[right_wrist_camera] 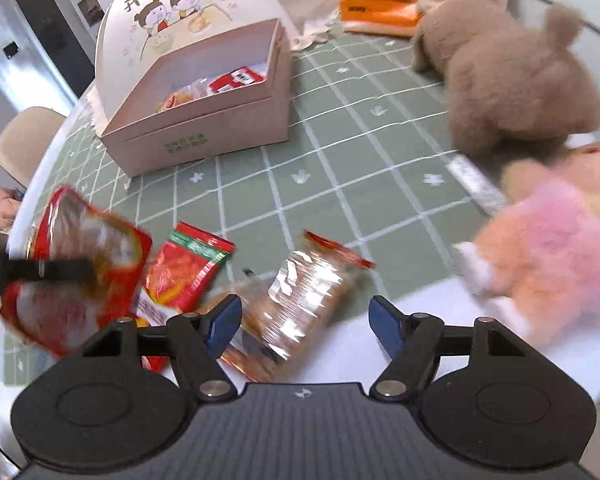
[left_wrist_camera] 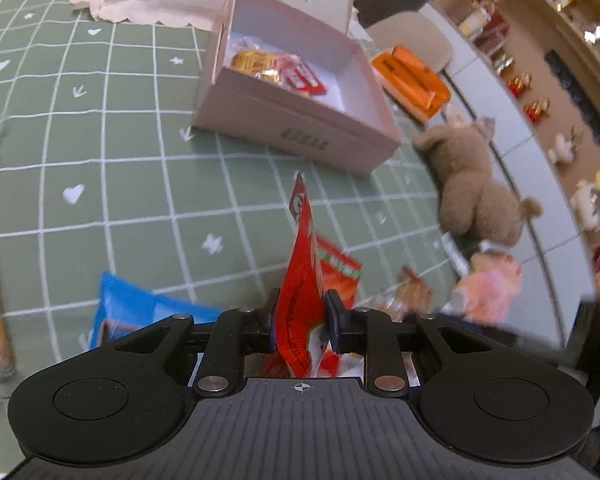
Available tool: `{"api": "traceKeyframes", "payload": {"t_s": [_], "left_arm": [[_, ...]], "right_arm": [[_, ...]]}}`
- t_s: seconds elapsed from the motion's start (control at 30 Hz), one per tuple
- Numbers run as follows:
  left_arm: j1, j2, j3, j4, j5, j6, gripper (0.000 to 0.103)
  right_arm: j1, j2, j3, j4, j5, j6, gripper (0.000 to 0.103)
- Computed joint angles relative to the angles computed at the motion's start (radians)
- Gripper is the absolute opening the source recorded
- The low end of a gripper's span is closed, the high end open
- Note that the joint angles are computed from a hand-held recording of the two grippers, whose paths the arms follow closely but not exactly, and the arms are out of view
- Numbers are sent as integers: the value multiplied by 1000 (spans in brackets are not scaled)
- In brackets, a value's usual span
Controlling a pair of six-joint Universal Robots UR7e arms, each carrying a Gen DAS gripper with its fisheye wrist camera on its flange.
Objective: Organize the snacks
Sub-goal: 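Grasp the red snack bag with left while right grasps a clear orange-stick packet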
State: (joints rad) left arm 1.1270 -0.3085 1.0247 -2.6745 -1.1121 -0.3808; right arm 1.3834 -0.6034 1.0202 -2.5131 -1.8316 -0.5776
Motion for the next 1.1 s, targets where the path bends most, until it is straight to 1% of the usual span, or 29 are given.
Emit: {"api": "traceKeyframes", "payload": {"t_s": [0.03, 0.07, 0.17, 0.23, 0.27, 0.37, 0.47, 0.53, 0.6, 0.67, 0.73, 0.77, 0.8, 0.87, 0.93, 1.0, 1.1], "left_arm": [[-2, 1, 4, 5, 7, 9, 27], [-3, 2, 7, 6, 7, 15, 27], [-3, 4, 14, -1, -4, 24, 27], [-6, 11, 11, -8, -2, 48, 27], [-8, 15, 9, -16, 6, 58, 28], [-7, 19, 10, -33, -6, 54, 27], [0, 25, 3, -31, -34, 11, 28], [-3, 29, 0, -26, -23, 10, 28], [-7, 32, -3, -23, -12, 12, 28], [-9, 35, -7, -29, -6, 14, 29], [-10, 43, -20, -13, 5, 6, 31], [-10, 46, -29, 2, 11, 2, 33], [-9, 48, -30, 6, 11, 2, 34], [-8, 45, -21, -5, 7, 0, 34], [-10, 42, -15, -9, 14, 3, 34], [-11, 42, -18, 0, 15, 1, 34], [-14, 45, -26, 13, 19, 5, 33]], "right_arm": [[4, 18, -28, 27, 2, 0, 62], [12, 35, -47, 41, -3, -7, 57], [25, 49, -47, 55, 35, -80, 57], [30, 52, -45, 70, 39, -115, 57], [31, 53, -40, 68, 36, -125, 59], [31, 37, -7, 26, 23, -156, 61], [33, 6, 54, -53, 3, -223, 61], [31, -14, 95, -107, -1, -268, 61], [29, -51, 160, -177, 9, -324, 61], [31, -77, 202, -192, 37, -363, 59], [33, -91, 212, -136, 65, -374, 49], [34, -90, 209, -110, 69, -376, 43], [38, -79, 200, -106, 58, -373, 41], [43, -47, 175, -126, 23, -356, 41], [42, -21, 152, -153, 25, -354, 41], [48, -13, 142, -149, 10, -366, 40], [60, -12, 146, -139, -24, -408, 40]]}}
